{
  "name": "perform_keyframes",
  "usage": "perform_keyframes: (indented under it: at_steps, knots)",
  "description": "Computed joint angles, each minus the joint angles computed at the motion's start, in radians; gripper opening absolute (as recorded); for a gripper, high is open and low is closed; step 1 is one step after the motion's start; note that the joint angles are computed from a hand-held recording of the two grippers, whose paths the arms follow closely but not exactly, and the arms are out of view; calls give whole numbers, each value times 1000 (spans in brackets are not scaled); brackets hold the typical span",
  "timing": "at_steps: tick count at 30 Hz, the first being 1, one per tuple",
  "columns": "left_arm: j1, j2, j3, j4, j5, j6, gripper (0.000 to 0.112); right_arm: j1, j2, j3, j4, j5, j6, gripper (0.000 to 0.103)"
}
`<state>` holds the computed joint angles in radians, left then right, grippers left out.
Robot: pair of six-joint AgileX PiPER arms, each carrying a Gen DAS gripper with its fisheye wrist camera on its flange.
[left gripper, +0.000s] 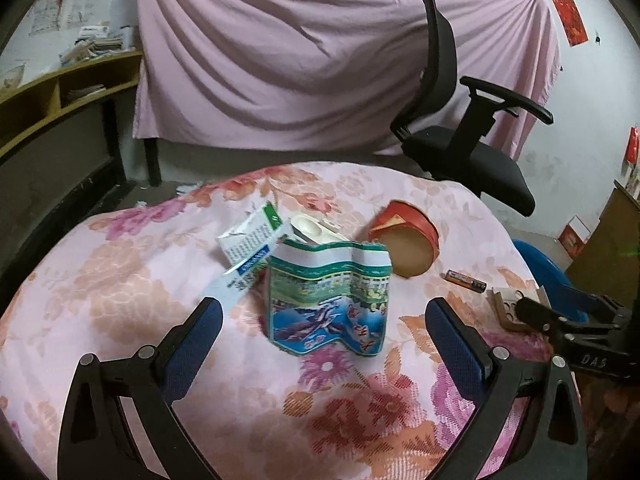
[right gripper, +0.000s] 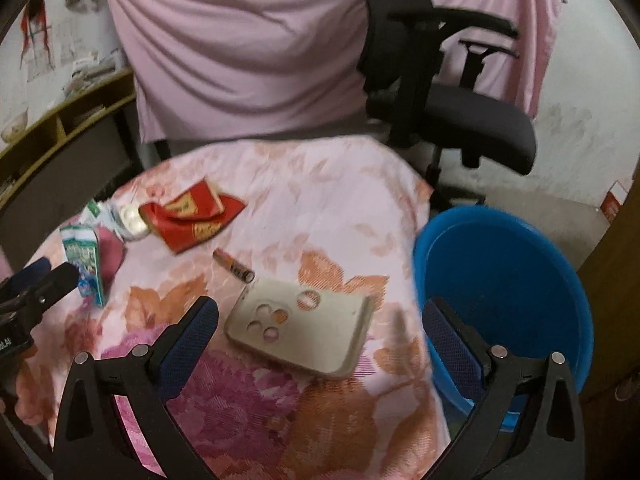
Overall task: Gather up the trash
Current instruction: 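Grasp the green snack wrapper with the left tool while the right tool grasps the beige phone case, then carry wrapper and phone case over the blue basin and release both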
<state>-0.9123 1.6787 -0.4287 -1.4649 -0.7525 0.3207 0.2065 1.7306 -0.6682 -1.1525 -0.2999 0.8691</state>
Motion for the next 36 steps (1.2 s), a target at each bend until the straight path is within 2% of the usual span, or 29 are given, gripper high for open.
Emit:
perform_keyframes:
  at_steps: [6,8,10,15,18,21,24,29,36]
  knots:
    - [50,29,-31,50,40,11,94,36,25,-35,-140,35,139,100]
    - [69,41,-49,41,58,36,87,52,47,-60,-240,60,246,98]
    - [84,54,-67,22,78,68,74,63,60,-75,-303,87,320,96]
    - [95,62,-65,22,83,55,56,78,54,-63,-184,116,204,87]
    - [92,55,-50,38,80,22,43,64,53,-57,-184,96,194,85]
    - [76,44,-37,32,73,15,38,56,48,-51,-187,77,187,83]
    - [45,32,-31,4,57,30,32,28,34,-36,-220,25,198,83]
    - [-32,17,-13,-30,12,12,28,-27,10,-7,-266,-81,195,82]
    - [-210,3,-16,-132,-145,1,28,-145,-76,124,-90,-325,-82,82]
